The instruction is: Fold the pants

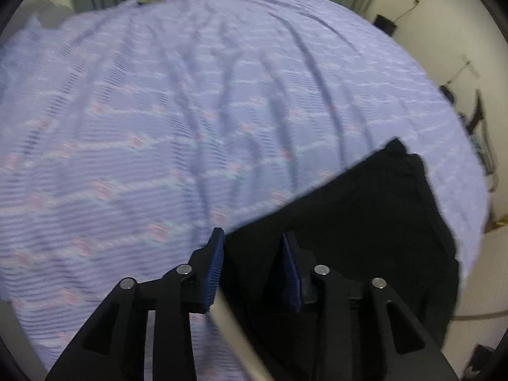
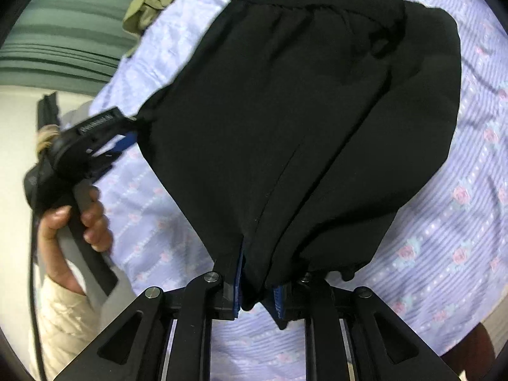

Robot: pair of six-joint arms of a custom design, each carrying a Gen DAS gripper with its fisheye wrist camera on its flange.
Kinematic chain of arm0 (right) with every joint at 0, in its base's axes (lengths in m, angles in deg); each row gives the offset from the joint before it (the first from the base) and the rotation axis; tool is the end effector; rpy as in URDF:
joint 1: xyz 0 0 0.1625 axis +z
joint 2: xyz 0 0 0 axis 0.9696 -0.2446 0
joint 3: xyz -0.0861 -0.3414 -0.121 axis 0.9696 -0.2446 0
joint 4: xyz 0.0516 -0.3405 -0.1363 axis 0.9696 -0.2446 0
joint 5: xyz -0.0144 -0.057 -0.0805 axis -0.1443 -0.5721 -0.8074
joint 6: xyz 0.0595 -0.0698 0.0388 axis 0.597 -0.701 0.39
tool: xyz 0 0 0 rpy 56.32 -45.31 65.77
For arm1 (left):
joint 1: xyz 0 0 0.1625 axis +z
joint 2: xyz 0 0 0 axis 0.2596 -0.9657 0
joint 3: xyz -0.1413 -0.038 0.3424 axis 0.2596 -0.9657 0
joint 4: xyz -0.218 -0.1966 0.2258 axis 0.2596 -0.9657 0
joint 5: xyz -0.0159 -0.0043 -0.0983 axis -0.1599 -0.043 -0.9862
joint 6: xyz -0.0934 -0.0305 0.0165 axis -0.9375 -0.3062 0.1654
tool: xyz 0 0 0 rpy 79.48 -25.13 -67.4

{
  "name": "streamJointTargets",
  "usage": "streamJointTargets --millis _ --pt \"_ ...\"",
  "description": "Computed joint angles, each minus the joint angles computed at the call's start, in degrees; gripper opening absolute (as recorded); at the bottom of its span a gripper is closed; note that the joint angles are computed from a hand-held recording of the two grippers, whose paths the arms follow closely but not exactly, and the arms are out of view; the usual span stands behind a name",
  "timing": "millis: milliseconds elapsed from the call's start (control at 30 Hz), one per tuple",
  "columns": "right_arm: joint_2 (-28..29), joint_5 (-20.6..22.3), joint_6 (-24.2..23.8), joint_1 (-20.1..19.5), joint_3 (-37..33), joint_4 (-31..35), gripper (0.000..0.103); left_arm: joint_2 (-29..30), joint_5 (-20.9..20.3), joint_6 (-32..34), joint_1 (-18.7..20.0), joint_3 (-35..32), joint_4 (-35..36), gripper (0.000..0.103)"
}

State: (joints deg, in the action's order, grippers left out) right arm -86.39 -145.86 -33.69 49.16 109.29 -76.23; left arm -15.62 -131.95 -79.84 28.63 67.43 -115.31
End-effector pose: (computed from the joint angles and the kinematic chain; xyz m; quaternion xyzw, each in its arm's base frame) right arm 0.3648 -0.3320 0.1598 -0.0909 -0.9878 0.0781 0.0990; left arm -0.1939 -0.4669 0.3692 -0.0034 0.9153 -0.2032 0.3477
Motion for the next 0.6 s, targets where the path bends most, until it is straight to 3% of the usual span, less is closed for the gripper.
streamJointTargets --millis 133,233,367,600 --pt "0.36 -0.17 2.68 0.16 -0.95 4.10 0.030 2.77 8.62 -12.66 -2.96 -4.83 18.10 0.038" --pt "-0.67 -0.06 2.44 0.62 -1.44 7.35 0.046 0.77 9.60 -18.33 -6.68 -4.95 22.07 0.050" --pt "-5.78 -2.06 -3.21 2.34 -1.68 10.93 0.065 -1.57 8.61 -24.12 -13.21 -5.56 28.61 0.060" --pt "-15.93 -9.77 -21.23 3.95 -4.63 16.90 0.080 2.39 3.63 -36.92 -26.27 -10.32 42.00 0.074"
